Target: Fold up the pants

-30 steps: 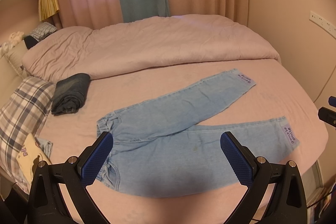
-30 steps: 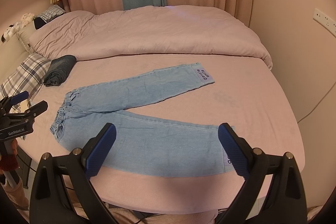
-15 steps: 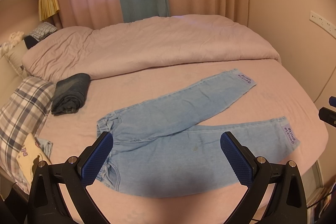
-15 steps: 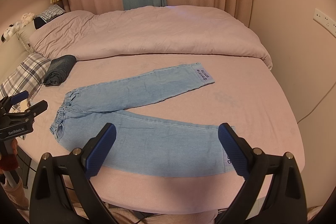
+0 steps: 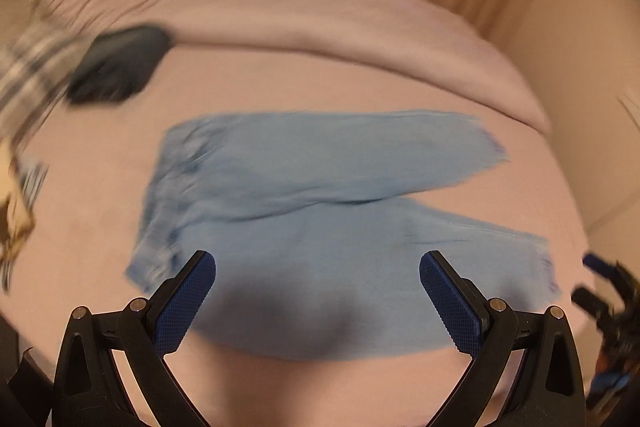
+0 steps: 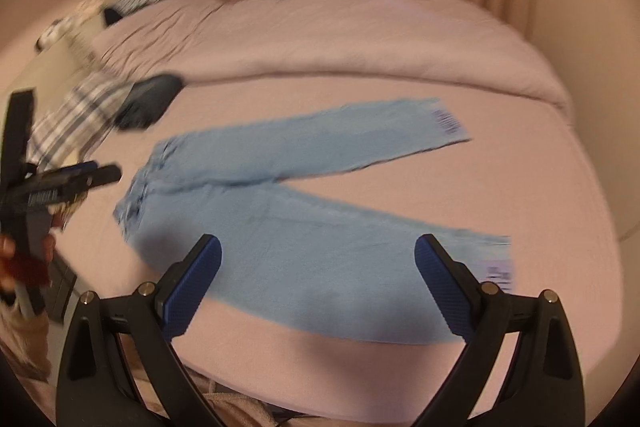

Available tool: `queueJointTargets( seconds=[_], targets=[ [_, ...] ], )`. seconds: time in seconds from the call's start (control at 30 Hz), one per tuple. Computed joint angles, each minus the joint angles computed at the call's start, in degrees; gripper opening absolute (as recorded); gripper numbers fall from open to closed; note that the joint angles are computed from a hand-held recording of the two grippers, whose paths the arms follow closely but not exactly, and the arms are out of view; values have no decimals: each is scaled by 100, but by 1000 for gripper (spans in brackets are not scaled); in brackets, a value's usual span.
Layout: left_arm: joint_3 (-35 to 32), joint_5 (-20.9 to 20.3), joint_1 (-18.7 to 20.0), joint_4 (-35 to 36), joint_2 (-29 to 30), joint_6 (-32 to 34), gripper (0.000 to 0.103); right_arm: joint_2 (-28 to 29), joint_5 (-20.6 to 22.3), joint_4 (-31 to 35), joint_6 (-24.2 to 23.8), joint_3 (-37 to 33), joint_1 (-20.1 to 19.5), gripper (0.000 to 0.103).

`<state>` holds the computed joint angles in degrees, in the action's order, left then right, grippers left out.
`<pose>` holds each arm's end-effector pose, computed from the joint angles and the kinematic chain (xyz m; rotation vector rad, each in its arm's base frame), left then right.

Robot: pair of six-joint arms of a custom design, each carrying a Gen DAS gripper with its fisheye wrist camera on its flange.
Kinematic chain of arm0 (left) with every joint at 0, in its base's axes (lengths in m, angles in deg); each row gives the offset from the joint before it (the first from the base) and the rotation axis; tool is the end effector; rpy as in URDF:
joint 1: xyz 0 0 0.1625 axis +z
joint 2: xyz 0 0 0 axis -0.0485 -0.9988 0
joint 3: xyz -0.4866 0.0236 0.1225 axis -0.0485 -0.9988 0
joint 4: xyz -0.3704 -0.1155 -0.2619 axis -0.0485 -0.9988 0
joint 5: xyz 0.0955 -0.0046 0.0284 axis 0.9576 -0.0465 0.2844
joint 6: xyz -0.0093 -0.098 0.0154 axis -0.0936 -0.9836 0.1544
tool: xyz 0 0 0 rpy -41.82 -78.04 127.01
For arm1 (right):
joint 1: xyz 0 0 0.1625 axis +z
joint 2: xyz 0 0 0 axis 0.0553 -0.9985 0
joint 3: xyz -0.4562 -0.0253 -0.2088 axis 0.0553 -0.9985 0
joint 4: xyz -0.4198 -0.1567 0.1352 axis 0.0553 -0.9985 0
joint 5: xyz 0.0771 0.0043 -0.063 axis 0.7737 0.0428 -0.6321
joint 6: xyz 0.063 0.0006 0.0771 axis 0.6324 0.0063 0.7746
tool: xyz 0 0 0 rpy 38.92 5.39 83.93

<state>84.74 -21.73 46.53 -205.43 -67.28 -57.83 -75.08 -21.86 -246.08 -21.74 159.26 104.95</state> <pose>-0.1631 -0.4589 0.2344 -0.3055 2.2561 -0.9776 0.2880 -0.5622 0.0871 1.0748 -2.4948 0.4421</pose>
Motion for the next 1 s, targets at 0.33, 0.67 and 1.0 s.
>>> queueJointTargets(
  seconds=[0.33, 0.67, 1.0],
  targets=[
    [1350, 196, 229, -214, -1301, -1772, 102, 1200, 746, 893, -1328, -217, -35, 74],
    [1530, -464, 1126, -2135, -749, -742, 32, 2139, 98, 217, -2706, -282, 261, 25],
    [1679, -392, 953, -1725, -1069, -881, 25, 2006, 111, 1085, -2717, -423, 334, 1]
  ],
)
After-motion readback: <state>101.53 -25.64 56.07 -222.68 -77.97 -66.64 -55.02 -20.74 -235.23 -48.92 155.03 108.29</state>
